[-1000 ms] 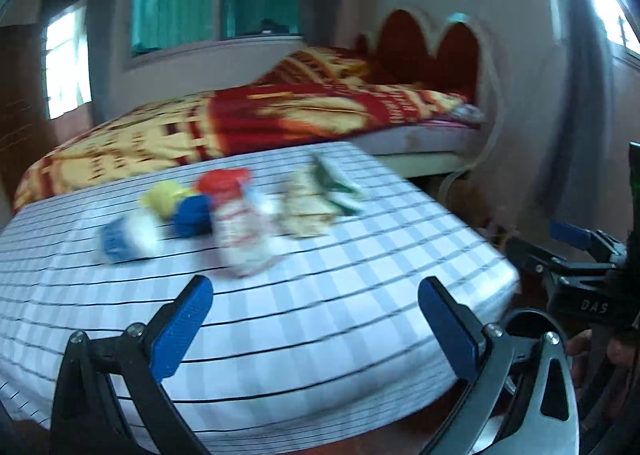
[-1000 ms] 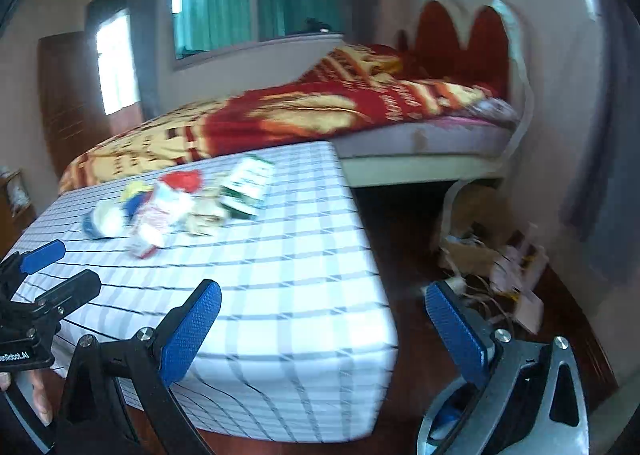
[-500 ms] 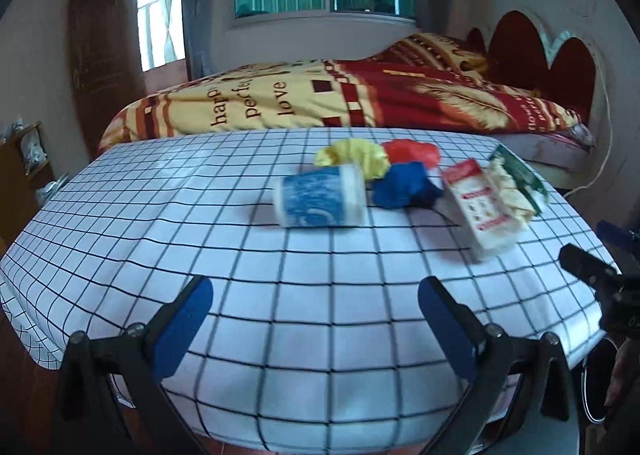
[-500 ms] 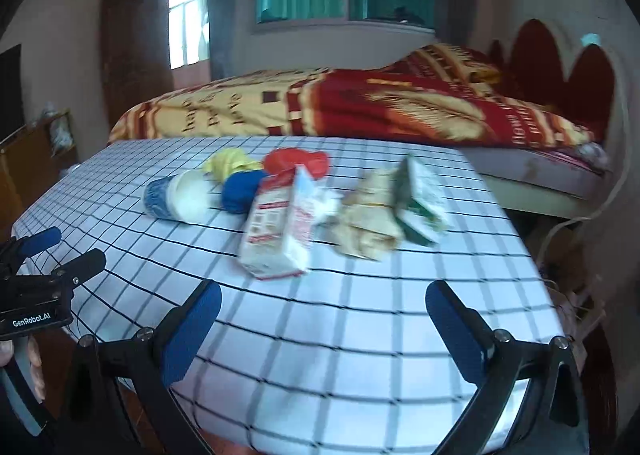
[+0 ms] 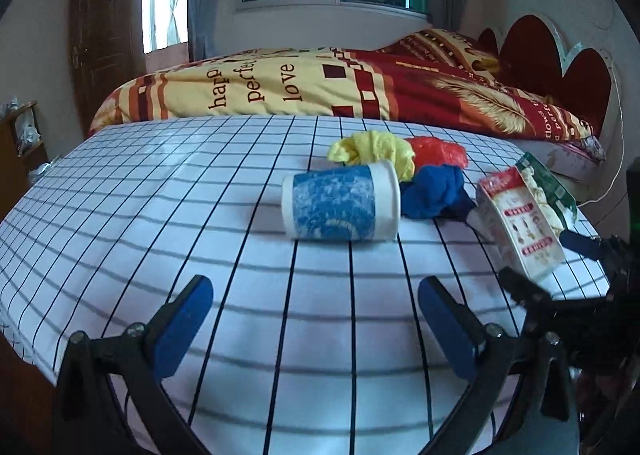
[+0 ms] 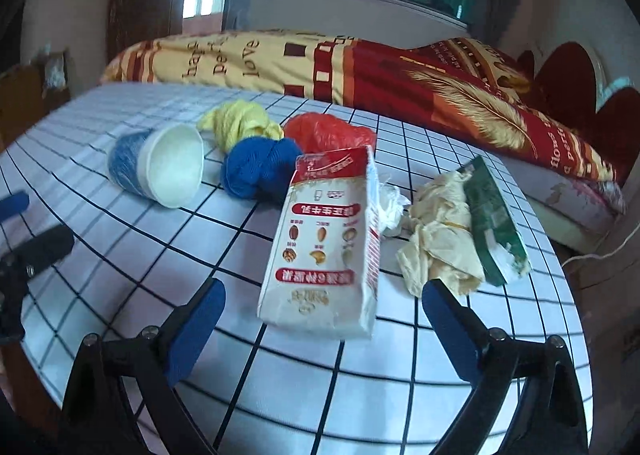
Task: Collect trash
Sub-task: 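Grasp the blue patterned cup with the left tool while the right tool grasps the milk carton, then carry the blue patterned cup and milk carton with both tools over the bucket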
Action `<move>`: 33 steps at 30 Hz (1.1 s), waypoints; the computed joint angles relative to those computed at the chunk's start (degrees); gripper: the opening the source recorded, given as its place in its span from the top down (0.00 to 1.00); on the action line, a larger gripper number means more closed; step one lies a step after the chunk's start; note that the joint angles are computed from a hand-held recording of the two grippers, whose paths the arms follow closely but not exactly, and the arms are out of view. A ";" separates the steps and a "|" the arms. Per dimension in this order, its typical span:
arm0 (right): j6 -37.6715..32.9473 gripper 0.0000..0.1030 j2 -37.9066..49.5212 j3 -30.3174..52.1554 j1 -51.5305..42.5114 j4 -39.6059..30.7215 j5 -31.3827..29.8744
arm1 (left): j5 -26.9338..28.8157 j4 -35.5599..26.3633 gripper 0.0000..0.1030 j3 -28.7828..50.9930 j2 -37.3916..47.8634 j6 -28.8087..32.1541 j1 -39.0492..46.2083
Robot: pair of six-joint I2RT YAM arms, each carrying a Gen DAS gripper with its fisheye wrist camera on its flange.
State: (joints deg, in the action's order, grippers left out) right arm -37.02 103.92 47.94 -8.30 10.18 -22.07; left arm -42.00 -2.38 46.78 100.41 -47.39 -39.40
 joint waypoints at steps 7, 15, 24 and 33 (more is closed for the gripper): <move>-1.11 0.37 3.49 5.96 -0.17 -7.07 -0.92 | 6.37 2.12 0.01 6.79 5.78 6.98 5.68; -0.67 0.45 5.94 11.49 -2.94 -13.45 -6.98 | 12.43 2.60 0.15 10.18 9.06 9.64 10.62; -0.52 0.47 5.69 13.80 -8.19 -18.73 -18.08 | 7.23 7.14 0.15 4.92 4.60 11.57 6.41; -3.62 0.48 1.59 12.74 -14.66 -23.50 -25.66 | 2.37 5.77 0.16 2.48 -0.57 10.46 -0.37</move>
